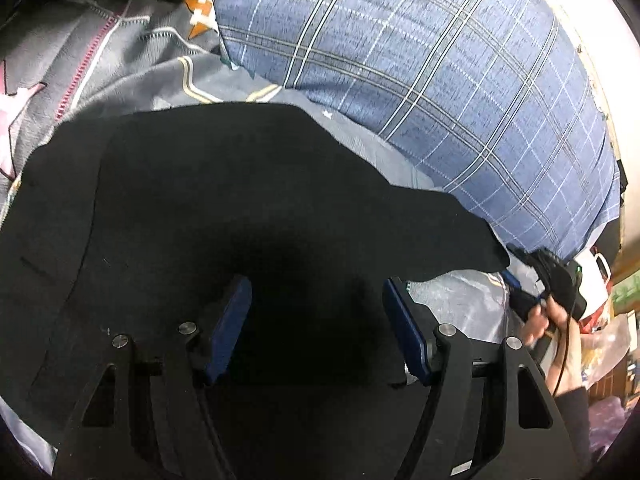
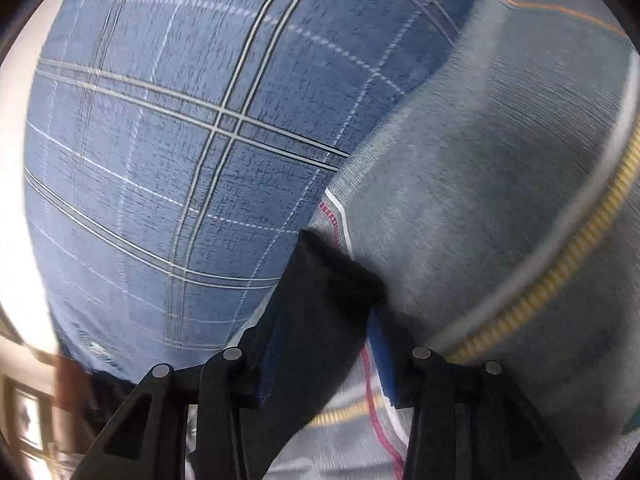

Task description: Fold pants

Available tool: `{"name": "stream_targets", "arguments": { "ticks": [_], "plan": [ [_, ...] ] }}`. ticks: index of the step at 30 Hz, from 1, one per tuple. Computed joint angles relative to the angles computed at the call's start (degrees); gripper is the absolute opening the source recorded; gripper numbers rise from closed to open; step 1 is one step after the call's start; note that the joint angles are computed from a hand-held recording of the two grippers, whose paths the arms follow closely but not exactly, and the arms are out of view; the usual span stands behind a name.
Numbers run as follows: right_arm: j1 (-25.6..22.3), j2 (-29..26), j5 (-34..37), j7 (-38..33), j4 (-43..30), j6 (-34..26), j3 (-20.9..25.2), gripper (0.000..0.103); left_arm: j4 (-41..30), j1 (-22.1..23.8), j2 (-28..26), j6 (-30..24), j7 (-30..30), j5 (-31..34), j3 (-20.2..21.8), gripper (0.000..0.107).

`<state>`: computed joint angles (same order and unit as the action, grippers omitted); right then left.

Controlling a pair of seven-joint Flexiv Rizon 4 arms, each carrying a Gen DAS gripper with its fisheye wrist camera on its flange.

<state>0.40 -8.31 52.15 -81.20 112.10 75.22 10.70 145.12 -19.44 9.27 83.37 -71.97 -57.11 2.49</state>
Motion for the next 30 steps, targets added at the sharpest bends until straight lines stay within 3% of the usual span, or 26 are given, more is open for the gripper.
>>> {"name": "stream_targets", "arguments": {
  "ticks": [4, 7, 8, 11, 15, 17, 18, 23, 25, 27, 30],
  "plan": [
    [2.15, -0.66, -6.15, 6.27, 1.41, 3.83, -0.27, 0.039, 0.07, 0.31, 0.0, -1.47, -0.71, 0.53, 0.01, 0.068],
    [5.28, 0.56, -14.38, 18.55, 6.86, 10.72, -1.47, 0.039, 0.35, 0.54, 0.39, -2.48, -1.29, 0.16, 0.08, 0.068],
    [4.62, 0.7, -13.51, 18.58, 7.3, 11.82, -0.34, 0.039, 0.35, 0.57, 0.34, -2.75, -1.5, -0.22, 0.08, 0.068],
    [1.3, 0.1, -9.75, 11.91, 5.09, 9.66, 3.29, 0.04, 0.48, 1.12, 0.43, -3.03, -2.08, 0.7, -0.17, 0.068],
    [-3.85, 0.32, 8.15, -5.27, -0.72, 2.57, 5.99, 0.039, 0.34, 2.19, 0.21, -3.26, -4.01, 3.92, -0.27, 0.068],
    [-5.18, 1.27, 15.93, -12.81, -1.74, 1.01, 5.89, 0.017, 0.38, 2.38, 0.13, -3.31, -4.51, 4.78, -0.24, 0.068],
    [-3.91, 1.57, 14.52, -13.11, -1.43, 1.25, 4.94, 0.005, 0.4, 2.5, 0.12, -3.31, -4.78, 5.31, -0.23, 0.068],
    [3.97, 7.05, -6.85, -0.31, 6.94, 8.15, 1.67, 0.004, 0.56, 2.89, -0.04, -2.75, -5.77, 6.48, 0.06, 0.068],
    [5.47, 10.1, -10.28, 1.05, 9.1, 10.5, 1.04, 0.004, 0.84, 2.22, 0.17, -1.86, -5.26, 4.79, 0.39, 0.068],
    [5.18, 15.96, -17.34, 6.94, 14.13, 12.68, 2.46, 0.004, 1.26, 2.3, 0.42, -0.92, -6.14, 4.69, 0.44, 0.068],
    [0.48, 24.53, -24.52, 17.9, 22.07, 12.51, 6.97, 0.004, 1.81, 0.68, 0.86, -0.39, -4.91, 1.01, 1.25, 0.068]
  ]
}}
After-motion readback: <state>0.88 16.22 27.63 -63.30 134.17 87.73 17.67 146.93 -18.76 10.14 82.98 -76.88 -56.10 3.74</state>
